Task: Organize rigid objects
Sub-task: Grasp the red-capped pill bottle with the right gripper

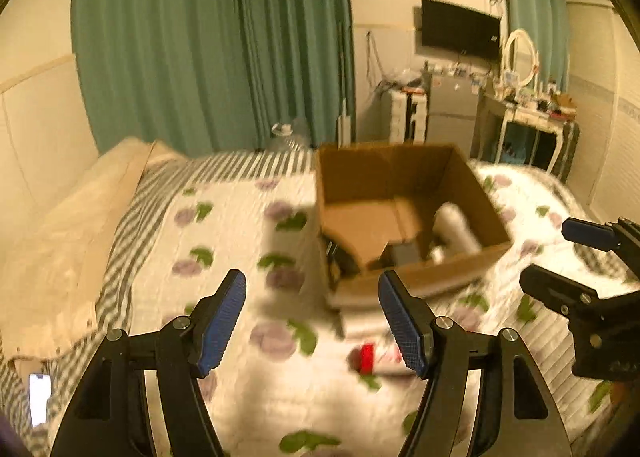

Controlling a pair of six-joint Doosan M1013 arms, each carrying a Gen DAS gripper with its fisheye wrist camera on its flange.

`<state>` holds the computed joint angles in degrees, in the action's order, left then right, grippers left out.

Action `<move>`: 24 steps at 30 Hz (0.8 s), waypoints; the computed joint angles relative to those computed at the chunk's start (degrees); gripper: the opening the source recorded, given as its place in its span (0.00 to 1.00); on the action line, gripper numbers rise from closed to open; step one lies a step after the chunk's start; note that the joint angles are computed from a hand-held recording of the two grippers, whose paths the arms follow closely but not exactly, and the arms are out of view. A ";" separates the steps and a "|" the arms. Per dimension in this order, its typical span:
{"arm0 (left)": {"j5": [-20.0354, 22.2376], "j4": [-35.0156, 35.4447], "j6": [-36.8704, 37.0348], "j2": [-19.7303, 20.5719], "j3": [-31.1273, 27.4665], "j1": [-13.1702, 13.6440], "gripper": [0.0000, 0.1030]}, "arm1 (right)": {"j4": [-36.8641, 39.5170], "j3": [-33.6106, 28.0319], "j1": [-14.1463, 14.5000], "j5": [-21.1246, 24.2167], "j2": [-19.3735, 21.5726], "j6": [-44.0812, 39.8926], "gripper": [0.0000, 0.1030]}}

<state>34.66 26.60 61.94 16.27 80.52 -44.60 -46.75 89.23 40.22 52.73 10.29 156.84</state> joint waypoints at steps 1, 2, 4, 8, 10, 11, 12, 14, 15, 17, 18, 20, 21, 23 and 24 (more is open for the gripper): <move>0.42 0.34 -0.36 0.09 0.63 0.02 0.69 | 1.26 0.05 0.06 -0.24 0.44 -0.92 0.83; 0.56 0.48 -0.56 0.22 1.18 0.12 0.69 | 2.95 -0.13 -0.08 -0.71 0.98 -2.55 0.83; 1.12 0.22 -0.32 0.30 2.40 0.34 0.69 | 6.28 -0.65 -0.51 -1.62 2.40 -6.26 0.83; 2.22 -0.81 1.49 1.06 3.51 0.91 0.69 | 10.46 -1.72 -1.01 -1.65 5.20 -12.37 0.83; 3.07 -0.20 0.57 1.43 3.75 1.06 0.69 | 12.80 -2.44 -1.17 -1.49 6.54 -16.34 0.83; 3.84 -0.82 1.08 1.76 3.53 1.24 0.69 | 13.94 -2.85 -1.35 -1.63 7.28 -18.54 0.83; 4.46 -1.12 1.36 2.00 3.38 1.38 0.69 | 15.27 -3.30 -1.63 -1.79 7.98 -20.61 0.83; 5.30 -1.27 1.46 2.48 3.06 1.71 0.69 | 17.62 -3.86 -2.25 -2.70 8.77 -23.46 0.81; 5.26 -1.40 1.21 2.59 3.00 1.91 0.69 | 19.05 -4.47 -2.58 -3.04 9.50 -25.54 0.78; 5.73 -2.70 0.93 2.80 2.67 2.41 0.69 | 19.94 -5.42 -2.89 -2.78 10.56 -28.09 0.74; 6.01 -3.19 0.84 2.92 2.46 2.57 0.69 | 20.55 -6.01 -3.03 -2.16 11.29 -29.55 0.70; 5.93 -4.75 1.43 3.05 2.34 3.03 0.69 | 22.10 -6.68 -3.27 -1.64 12.08 -31.36 0.63; 5.93 -5.18 1.75 3.13 2.26 3.15 0.69 | 21.53 -7.15 -3.20 -0.60 12.70 -31.71 0.62; 5.97 -5.96 2.68 3.26 2.14 3.25 0.69 | 20.90 -7.14 -3.09 -0.53 13.00 -32.01 0.60; 6.01 -6.01 2.88 3.32 2.09 3.23 0.69 | 21.29 -7.07 -3.16 -0.88 12.98 -32.38 0.57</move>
<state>40.67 20.60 64.82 19.59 82.61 -41.37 -25.46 82.15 37.06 51.84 23.27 124.46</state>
